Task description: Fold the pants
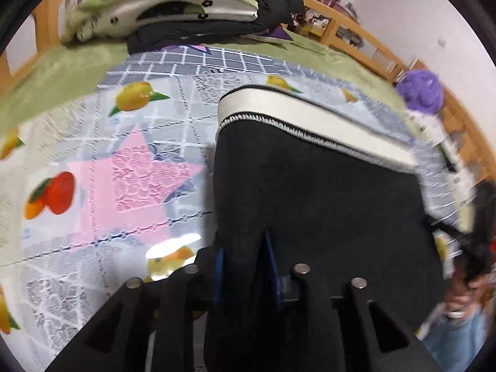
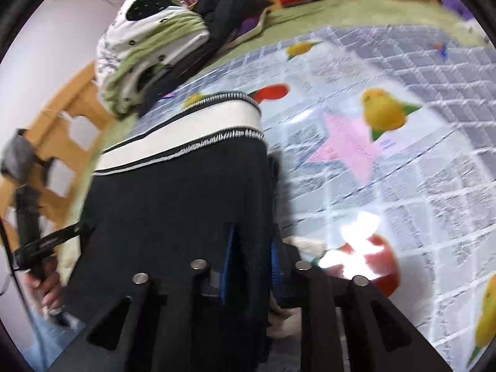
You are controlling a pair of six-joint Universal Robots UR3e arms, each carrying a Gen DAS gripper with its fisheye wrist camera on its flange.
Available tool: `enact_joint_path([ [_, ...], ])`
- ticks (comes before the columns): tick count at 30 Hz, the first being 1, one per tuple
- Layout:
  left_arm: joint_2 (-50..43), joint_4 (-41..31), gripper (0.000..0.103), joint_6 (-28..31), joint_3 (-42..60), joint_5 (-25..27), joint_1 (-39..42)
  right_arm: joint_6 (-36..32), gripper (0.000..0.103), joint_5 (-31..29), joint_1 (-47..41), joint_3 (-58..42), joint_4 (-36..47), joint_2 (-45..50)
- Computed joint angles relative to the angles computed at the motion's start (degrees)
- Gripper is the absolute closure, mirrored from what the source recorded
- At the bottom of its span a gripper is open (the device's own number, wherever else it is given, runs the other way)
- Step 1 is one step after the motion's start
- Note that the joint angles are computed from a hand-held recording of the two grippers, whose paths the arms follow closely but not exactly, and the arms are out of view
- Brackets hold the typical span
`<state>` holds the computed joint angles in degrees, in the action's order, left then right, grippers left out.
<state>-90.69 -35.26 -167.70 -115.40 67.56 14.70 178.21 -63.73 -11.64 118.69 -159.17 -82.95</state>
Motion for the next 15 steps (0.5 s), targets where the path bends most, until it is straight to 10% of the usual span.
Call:
enact_joint_path([
  [4,5.0,-0.5,0.057,0.0,-2.4,3.5,-0.7,-0.4,0.076,-11.6,6.2,1.0,-1.8,-4.8],
  [9,15.6,-6.5,0.051,1.3,-4.1,3.2,3.2,-0.2,0.059,-1.2,-5.5,12.4,-0.7,-24.5],
  [15,23.9,-14.8,0.051,-0.6,1.4,1.5,5.7,1.8,0.059,-2.8,-9.4,10.3,2.0,-31.3],
])
